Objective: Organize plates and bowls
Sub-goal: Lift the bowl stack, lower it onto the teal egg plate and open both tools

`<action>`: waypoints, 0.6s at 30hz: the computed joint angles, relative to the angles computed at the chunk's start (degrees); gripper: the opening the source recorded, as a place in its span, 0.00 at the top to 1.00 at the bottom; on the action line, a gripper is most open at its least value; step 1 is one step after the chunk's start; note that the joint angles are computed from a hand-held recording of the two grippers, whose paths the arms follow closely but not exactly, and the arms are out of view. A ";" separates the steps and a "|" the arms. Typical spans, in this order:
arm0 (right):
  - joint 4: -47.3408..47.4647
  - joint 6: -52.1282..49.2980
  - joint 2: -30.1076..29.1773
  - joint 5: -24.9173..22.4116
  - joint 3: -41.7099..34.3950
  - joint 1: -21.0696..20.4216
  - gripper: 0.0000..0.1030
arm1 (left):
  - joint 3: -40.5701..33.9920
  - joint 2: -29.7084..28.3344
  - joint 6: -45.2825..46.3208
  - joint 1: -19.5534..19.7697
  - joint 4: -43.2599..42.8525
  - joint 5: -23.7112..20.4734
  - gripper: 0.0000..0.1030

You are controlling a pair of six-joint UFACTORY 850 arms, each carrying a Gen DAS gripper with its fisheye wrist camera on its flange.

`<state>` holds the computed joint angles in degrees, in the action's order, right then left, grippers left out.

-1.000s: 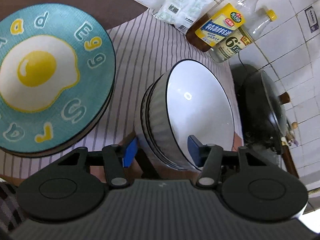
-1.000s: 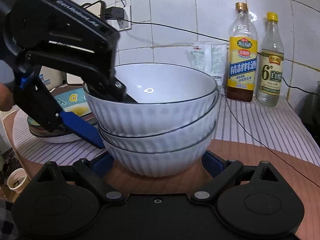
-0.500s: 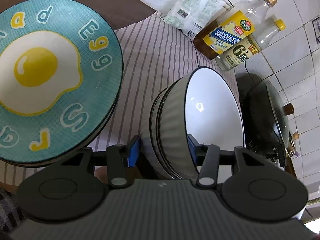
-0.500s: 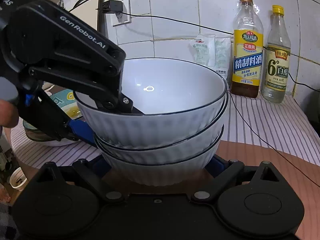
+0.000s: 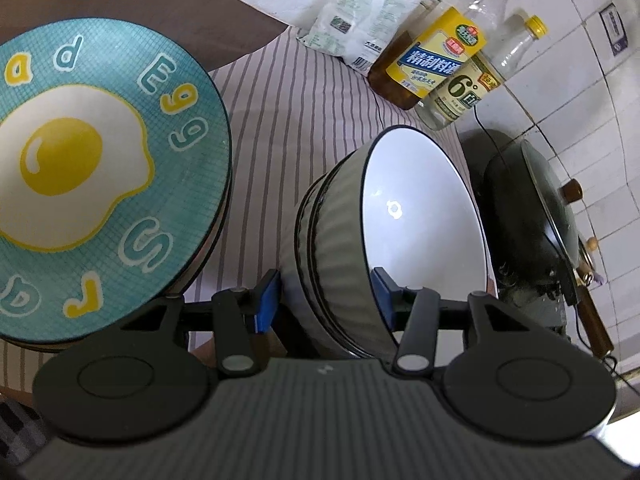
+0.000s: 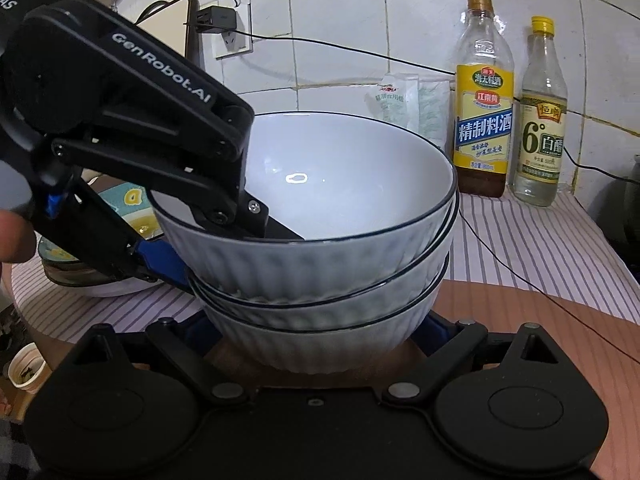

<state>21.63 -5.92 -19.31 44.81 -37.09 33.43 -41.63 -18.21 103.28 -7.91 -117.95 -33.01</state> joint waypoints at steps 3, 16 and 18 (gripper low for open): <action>1.13 -0.38 0.01 0.61 0.21 0.61 0.05 | 0.46 0.34 1.14 0.21 -0.09 -0.11 0.55; 6.64 -3.19 1.11 3.76 -0.24 3.32 0.05 | 2.02 4.40 3.11 2.58 3.61 -0.93 0.55; 7.31 -4.41 1.74 3.50 -0.83 3.80 0.05 | 2.58 5.77 3.75 3.33 3.80 -1.31 0.55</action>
<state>28.94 -10.33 -17.57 48.31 -37.92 37.24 -39.05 -12.44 107.03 -4.59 -114.15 -34.32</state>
